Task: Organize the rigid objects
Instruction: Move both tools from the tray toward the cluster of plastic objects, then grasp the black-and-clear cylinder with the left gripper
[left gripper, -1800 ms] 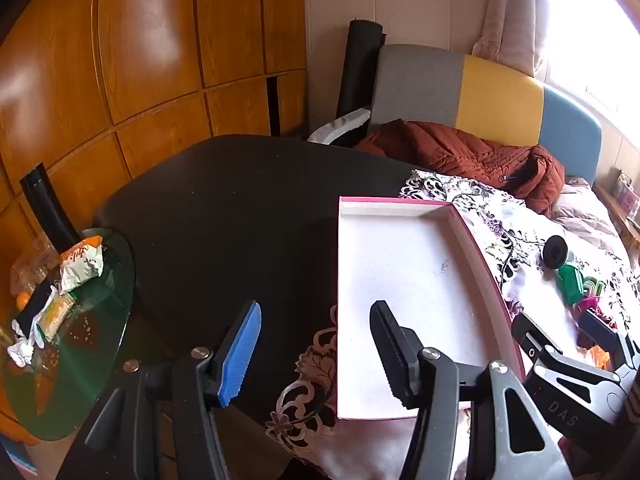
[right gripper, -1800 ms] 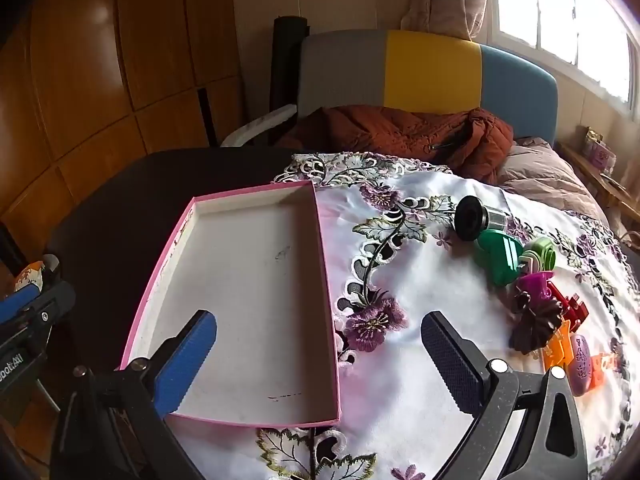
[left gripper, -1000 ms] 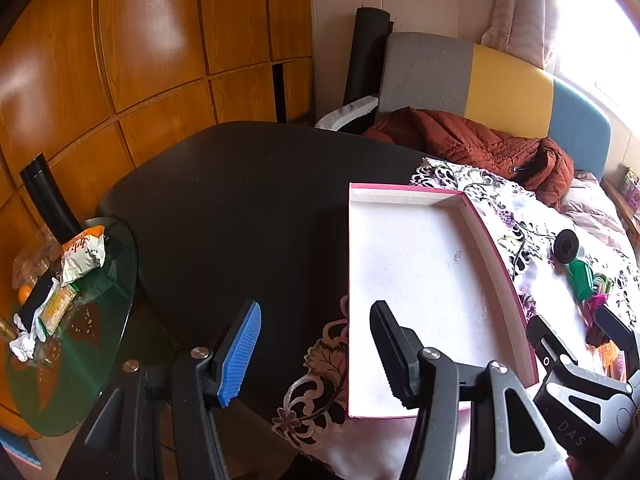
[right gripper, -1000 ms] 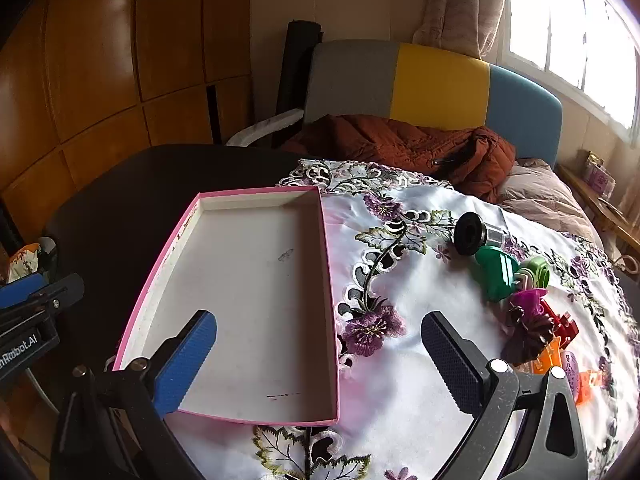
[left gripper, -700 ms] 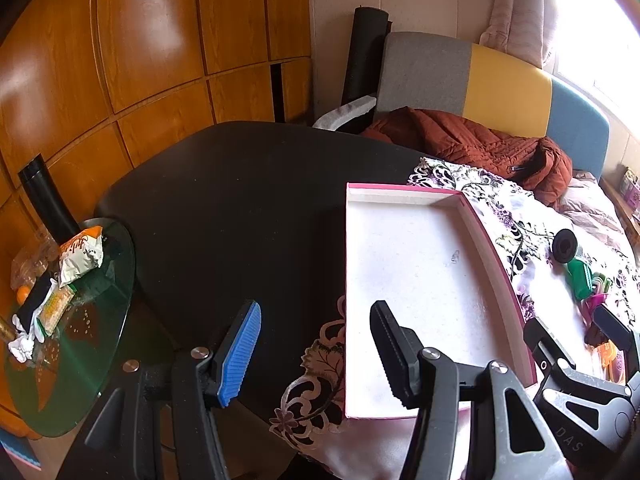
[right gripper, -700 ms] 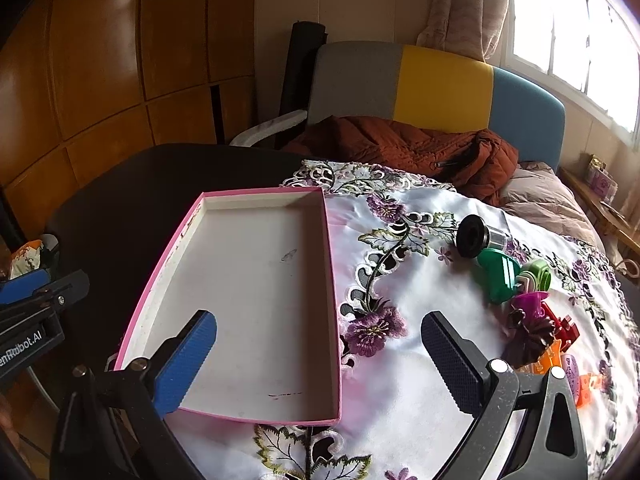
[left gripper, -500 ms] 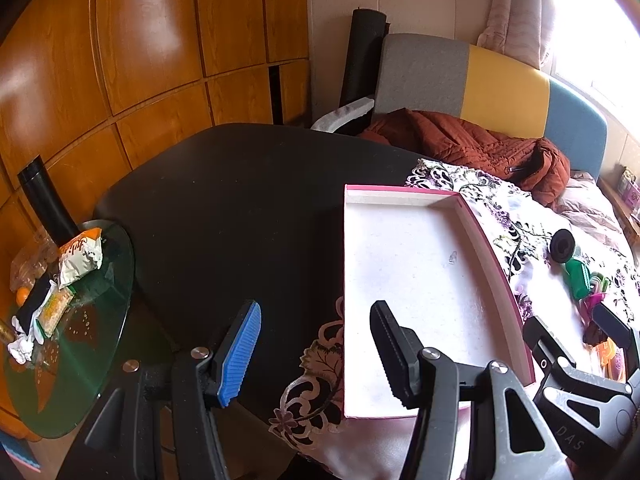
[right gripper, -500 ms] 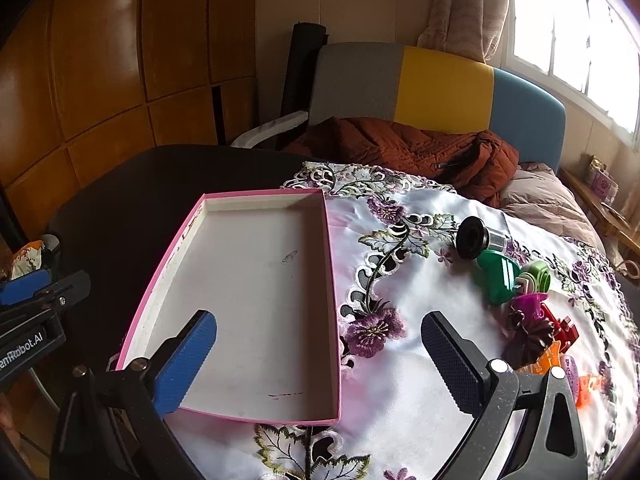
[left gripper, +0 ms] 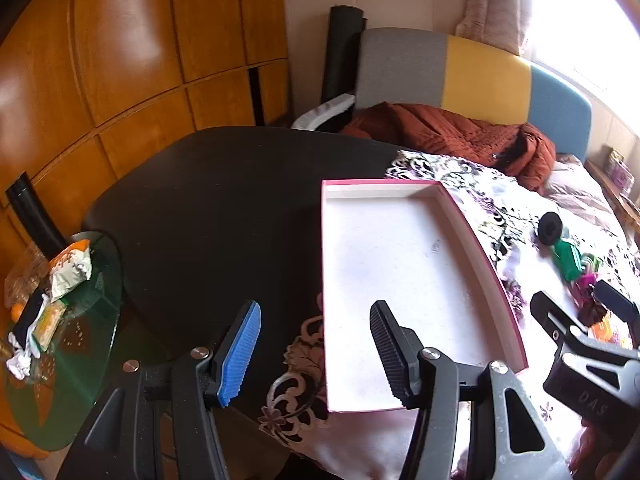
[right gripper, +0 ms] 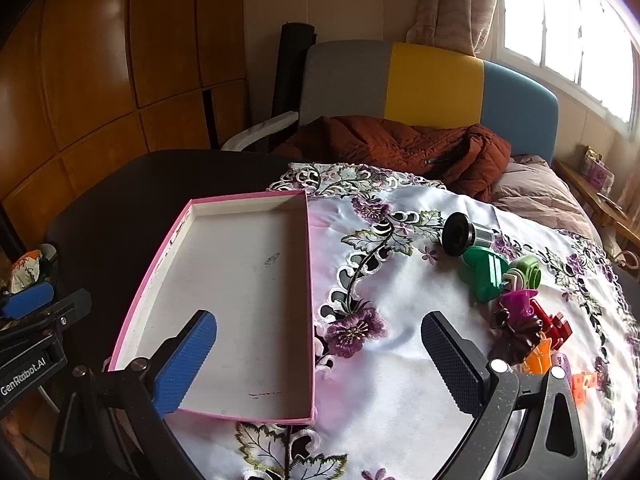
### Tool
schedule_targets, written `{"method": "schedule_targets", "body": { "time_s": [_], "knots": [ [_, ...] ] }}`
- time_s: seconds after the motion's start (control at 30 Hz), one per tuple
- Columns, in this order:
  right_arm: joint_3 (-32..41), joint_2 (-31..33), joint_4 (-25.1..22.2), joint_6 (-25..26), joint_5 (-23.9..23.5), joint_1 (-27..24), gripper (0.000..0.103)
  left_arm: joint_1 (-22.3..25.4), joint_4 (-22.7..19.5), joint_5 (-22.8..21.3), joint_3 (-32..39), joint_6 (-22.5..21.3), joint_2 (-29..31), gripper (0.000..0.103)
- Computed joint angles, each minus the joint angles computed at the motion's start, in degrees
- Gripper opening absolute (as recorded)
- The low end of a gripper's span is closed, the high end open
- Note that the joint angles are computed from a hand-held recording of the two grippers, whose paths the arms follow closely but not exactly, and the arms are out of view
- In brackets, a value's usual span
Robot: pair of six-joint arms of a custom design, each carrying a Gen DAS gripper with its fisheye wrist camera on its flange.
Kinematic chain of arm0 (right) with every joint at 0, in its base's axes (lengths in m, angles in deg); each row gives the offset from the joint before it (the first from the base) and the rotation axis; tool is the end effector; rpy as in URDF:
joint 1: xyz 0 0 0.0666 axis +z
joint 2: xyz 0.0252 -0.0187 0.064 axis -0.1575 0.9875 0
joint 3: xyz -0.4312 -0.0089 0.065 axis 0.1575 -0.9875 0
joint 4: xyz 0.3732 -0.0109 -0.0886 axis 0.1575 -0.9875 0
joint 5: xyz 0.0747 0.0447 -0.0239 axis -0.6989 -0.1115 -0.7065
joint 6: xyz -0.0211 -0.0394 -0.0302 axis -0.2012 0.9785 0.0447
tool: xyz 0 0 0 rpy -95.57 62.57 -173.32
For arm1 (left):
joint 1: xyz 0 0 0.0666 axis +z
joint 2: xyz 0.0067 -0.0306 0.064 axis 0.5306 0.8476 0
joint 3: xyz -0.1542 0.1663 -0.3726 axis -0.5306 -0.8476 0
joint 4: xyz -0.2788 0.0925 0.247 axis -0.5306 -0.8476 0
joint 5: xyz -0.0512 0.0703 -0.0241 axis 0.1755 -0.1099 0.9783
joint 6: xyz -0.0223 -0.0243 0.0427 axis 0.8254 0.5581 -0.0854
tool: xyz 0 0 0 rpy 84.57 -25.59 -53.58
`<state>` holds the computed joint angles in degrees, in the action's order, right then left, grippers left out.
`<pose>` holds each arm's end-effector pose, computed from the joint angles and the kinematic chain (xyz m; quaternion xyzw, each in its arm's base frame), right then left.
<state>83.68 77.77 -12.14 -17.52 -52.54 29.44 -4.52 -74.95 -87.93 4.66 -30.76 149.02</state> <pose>0.3520 0.2541 0.4306 0.0704 0.9050 -0.0295 0.4185 0.3776 -0.2637 0.4448 0.0486 0.9266 -0.0022 0.3730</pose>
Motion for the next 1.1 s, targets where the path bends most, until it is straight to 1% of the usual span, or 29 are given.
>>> {"method": "schedule_targets", "body": {
  "time_s": [0.13, 0.2, 0.27, 0.3, 0.33, 0.37, 0.4, 0.47, 0.53, 0.63, 0.73, 0.8, 0.83, 0.9, 0.93, 0.97, 1.03, 1.1],
  "knots": [
    [-0.87, -1.42, -0.32, 0.07, 0.40, -1.47, 0.103, -0.40, 0.89, 1.54, 0.04, -1.84, 0.16, 0.058],
    [-1.23, -2.22, -0.62, 0.45, 0.46, -2.48, 0.103, -0.48, 1.78, 3.59, -0.07, -2.81, 0.15, 0.058],
    [-1.72, -3.32, -0.80, 1.14, 0.50, -3.84, 0.103, -0.29, 2.69, 7.49, -0.11, -3.57, 0.16, 0.058],
    [-2.03, -3.96, -0.83, 1.43, 0.29, -4.69, 0.103, -0.10, 3.27, 9.87, -0.15, -3.59, 0.14, 0.058],
    [-2.37, -4.70, -0.97, 1.72, 0.13, -5.68, 0.103, 0.23, 3.90, 13.15, -0.17, -3.55, 0.12, 0.058],
    [-2.70, -5.41, -1.15, 1.95, 0.12, -6.73, 0.103, 0.30, 4.03, 15.01, -0.06, -3.36, 0.16, 0.058],
    [-3.05, -6.13, -1.27, 2.13, 0.31, -7.81, 0.103, 0.21, 4.01, 16.58, 0.26, -3.33, 0.47, 0.058],
    [-3.63, -7.65, -1.78, 2.55, 0.16, -10.65, 0.103, -0.67, 3.87, 17.45, 1.04, -3.76, 1.28, 0.058],
    [-4.56, -9.40, -1.93, 2.66, -0.97, -14.22, 0.103, -1.55, 3.61, 18.36, 1.94, -5.15, 2.20, 0.058],
    [-6.33, -11.82, -3.10, 1.29, -1.32, -20.27, 0.103, -2.64, 3.79, 20.75, 3.07, -7.00, 3.31, 0.058],
    [-8.67, -13.16, -4.29, 0.17, -3.23, -27.20, 0.103, -3.16, 1.95, 22.71, 5.57, -8.37, 5.48, 0.058],
    [-10.88, -14.22, -3.42, -1.10, -5.70, -31.29, 0.103, -3.57, 0.29, 24.16, 7.86, -8.75, 7.41, 0.058],
    [-12.04, -14.86, -2.94, -2.51, -6.90, -32.98, 0.103, -3.80, -0.52, 24.63, 8.80, -9.10, 8.16, 0.058],
    [-12.89, -15.52, -3.11, -5.96, -11.12, -36.03, 0.103, -4.48, -2.31, 25.78, 12.15, -10.08, 10.79, 0.058],
    [-13.63, -16.51, -1.33, -6.68, -13.41, -37.42, 0.103, -4.53, -3.04, 26.22, 13.20, -10.39, 11.54, 0.058],
    [-13.74, -16.86, -1.01, -7.40, -13.26, -37.36, 0.103, -4.91, -4.80, 26.77, 15.93, -10.92, 13.57, 0.058],
    [-13.59, -17.05, -1.23, -7.22, -12.27, -37.18, 0.103, -5.16, -6.53, 28.21, 19.18, -10.86, 16.08, 0.058],
    [-13.67, -17.23, -0.87, -7.25, -13.25, -37.45, 0.103, -5.55, -8.61, 29.48, 23.40, -11.53, 19.11, 0.058]
  ]
}}
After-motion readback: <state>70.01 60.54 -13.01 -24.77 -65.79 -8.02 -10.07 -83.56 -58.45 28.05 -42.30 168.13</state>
